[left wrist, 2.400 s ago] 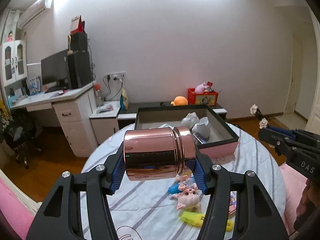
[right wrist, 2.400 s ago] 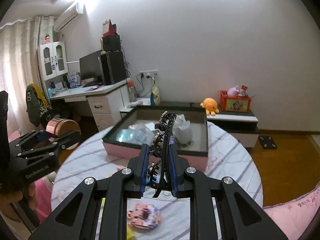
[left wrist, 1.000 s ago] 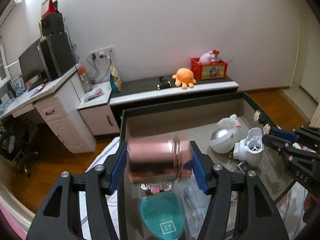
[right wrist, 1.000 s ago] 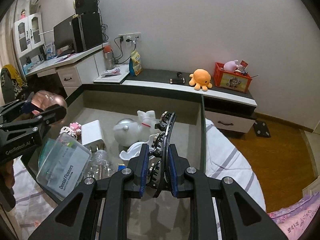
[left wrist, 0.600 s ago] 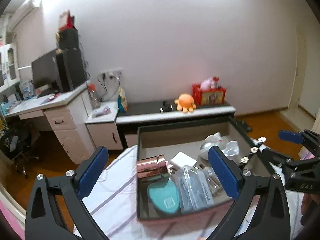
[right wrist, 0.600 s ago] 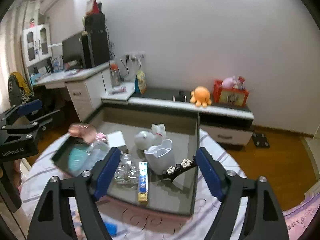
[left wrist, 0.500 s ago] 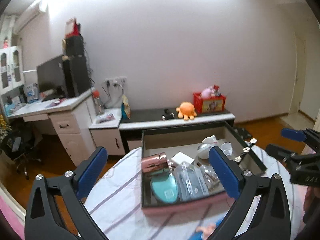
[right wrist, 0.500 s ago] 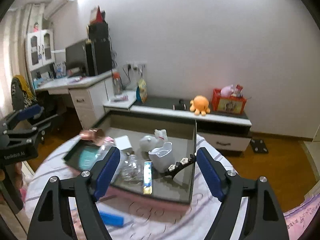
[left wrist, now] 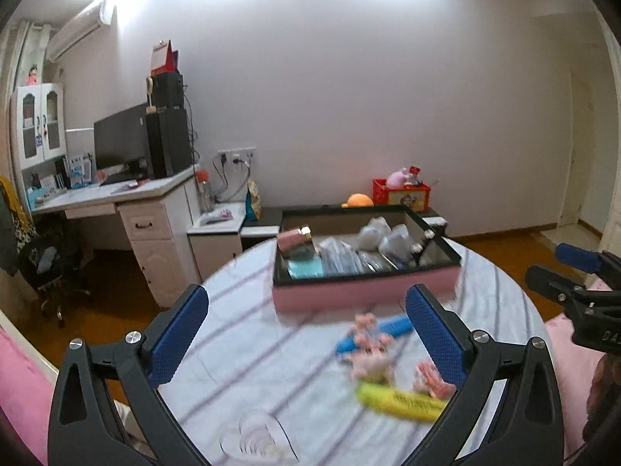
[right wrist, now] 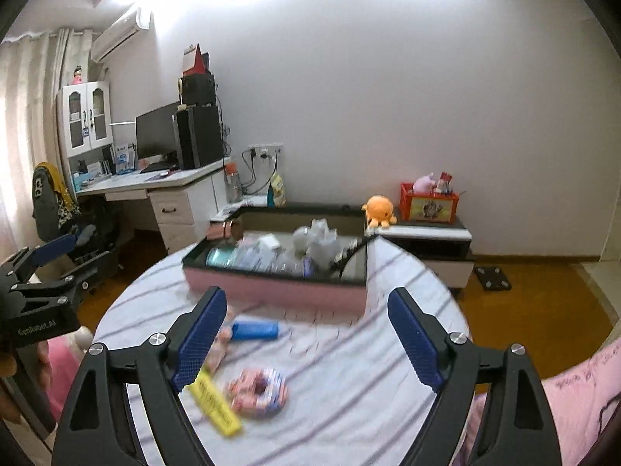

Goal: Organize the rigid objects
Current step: 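Open both tools to drop the cylinder and toy track into the box, then move the left tool to the pig doll while the right tool approaches the pixel-block donut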

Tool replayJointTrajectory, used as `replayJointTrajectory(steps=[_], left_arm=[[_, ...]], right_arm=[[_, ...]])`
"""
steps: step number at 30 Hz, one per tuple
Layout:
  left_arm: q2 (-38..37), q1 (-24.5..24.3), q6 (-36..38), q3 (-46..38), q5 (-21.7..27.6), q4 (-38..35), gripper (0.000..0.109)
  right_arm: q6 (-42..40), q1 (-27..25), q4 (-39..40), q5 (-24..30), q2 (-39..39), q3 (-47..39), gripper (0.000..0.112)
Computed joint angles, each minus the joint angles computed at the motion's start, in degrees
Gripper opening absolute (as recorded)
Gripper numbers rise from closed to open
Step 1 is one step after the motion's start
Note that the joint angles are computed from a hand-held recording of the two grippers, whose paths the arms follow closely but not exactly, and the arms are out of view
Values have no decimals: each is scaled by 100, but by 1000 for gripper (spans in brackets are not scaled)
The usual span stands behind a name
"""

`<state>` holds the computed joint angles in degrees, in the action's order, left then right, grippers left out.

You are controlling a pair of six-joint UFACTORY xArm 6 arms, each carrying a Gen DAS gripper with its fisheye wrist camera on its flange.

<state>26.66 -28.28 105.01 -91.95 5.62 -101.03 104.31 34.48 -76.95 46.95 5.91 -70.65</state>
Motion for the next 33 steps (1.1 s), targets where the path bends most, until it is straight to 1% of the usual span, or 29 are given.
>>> replayJointTrajectory(steps=[2, 3, 5, 10, 13, 15, 16, 18, 20, 24, 25, 27, 29, 30, 31, 33], left_arm=[[-80, -1, -186, 204, 30, 240, 103], [-111, -14, -164, 269, 14, 239, 103], [-135, -59, -304, 379, -107, 440, 103], [-186, -29, -343, 557, -78, 469, 103], [-124, -23, -541, 577, -102, 712, 103], [-17, 7, -1029, 563, -77, 1207, 103], [8, 13, -1124, 574, -78, 1295, 103], [102, 46, -1628, 575, -59, 1797, 103], [197, 78, -1969, 546, -44, 2131, 103], [383, 161, -2778, 478, 6, 2949, 103], [412, 170, -2813, 464, 9, 2979, 103], [509, 204, -3107, 392, 38, 3263, 103], [601, 228, -3439, 314, 88, 3573, 103], [645, 228, -3574, 272, 105, 3703, 103], [701, 229, -3697, 213, 151, 3818, 103], [786, 223, -3963, 125, 237, 4068, 103]], right_arm=[[47, 57, 77, -41, 0, 68, 87], [66, 77, 116, -57, 13, 80, 87], [75, 84, 228, -115, 76, 81, 87], [149, 105, 390, -267, 239, 94, 87], [-68, 92, 627, -275, 472, -84, 87], [-257, 2, 829, -459, 684, -224, 87], [-400, -33, 996, -532, 811, -310, 87], [-801, -146, 1387, -697, 1138, -561, 87], [-1206, -243, 1834, -845, 1418, -769, 87], [-1658, -440, 2378, -1237, 1786, -978, 87], [-1685, -456, 2413, -1255, 1821, -1011, 87], [-1702, -538, 2497, -1454, 1849, -983, 86], [-1828, -583, 2558, -1581, 1851, -950, 83], [-1930, -603, 2580, -1644, 1844, -920, 73], [-1991, -611, 2583, -1666, 1831, -894, 68], [-1991, -604, 2500, -1580, 1769, -823, 67]])
